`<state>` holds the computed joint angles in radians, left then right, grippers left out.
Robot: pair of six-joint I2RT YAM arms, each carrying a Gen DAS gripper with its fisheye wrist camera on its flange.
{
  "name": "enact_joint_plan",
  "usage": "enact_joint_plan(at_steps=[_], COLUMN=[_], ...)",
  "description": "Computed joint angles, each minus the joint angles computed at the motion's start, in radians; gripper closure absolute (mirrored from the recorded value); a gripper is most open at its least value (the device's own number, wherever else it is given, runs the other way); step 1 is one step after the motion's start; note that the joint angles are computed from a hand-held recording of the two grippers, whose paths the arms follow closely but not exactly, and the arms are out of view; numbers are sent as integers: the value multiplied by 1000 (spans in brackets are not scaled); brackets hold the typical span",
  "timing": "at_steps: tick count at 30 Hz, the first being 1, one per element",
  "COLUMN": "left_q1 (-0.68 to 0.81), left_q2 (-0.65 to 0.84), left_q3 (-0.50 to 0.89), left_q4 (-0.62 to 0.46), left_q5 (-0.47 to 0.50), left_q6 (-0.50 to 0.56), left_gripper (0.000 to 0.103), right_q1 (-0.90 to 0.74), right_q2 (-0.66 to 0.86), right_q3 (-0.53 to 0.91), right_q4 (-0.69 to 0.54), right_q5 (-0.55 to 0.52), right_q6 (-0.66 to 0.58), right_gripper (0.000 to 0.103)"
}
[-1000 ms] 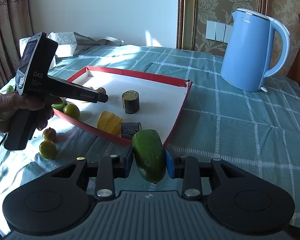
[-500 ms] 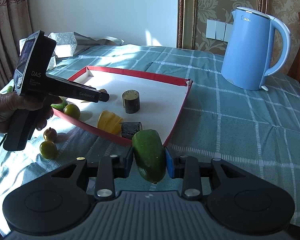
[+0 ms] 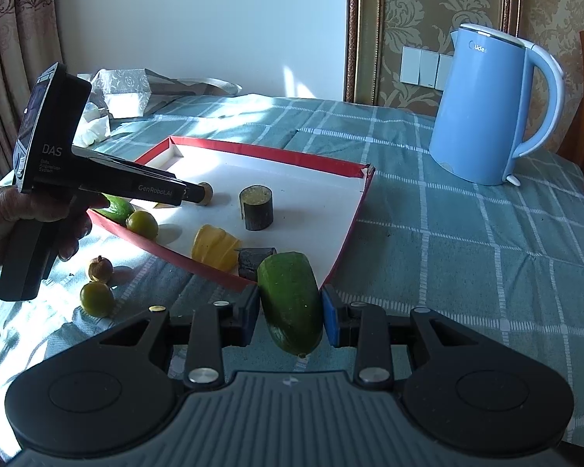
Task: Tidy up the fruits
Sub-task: 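Carry the kiwi into the tray and open the left tool while the right carries the cucumber, then lower the cucumber half into the tray and open the right tool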
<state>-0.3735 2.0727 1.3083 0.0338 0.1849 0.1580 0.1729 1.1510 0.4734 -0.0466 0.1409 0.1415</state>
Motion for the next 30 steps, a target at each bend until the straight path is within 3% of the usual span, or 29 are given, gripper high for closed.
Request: enact_joint_plan(at_steps=[5,14,21,30], left_q1=[16,91,172,252], left_q2=[-70,-181,-285,-350], left_q3=[-90,-210,-346,-444], left_q4=[57,79,99,107], left_q5=[-19,-14,-25,-40], left_q6=[7,-38,-49,-60], left_gripper=[45,45,43,43], right_q1=[-7,-12,-57,-63], right_q2=[16,200,438,588], right_q3=[30,174,346,448], right_q4=[1,47,43,28], right_q5=[5,16,-7,-18], right_q6=[-22,-76,-54,-43], right_gripper=[70,70,70,69])
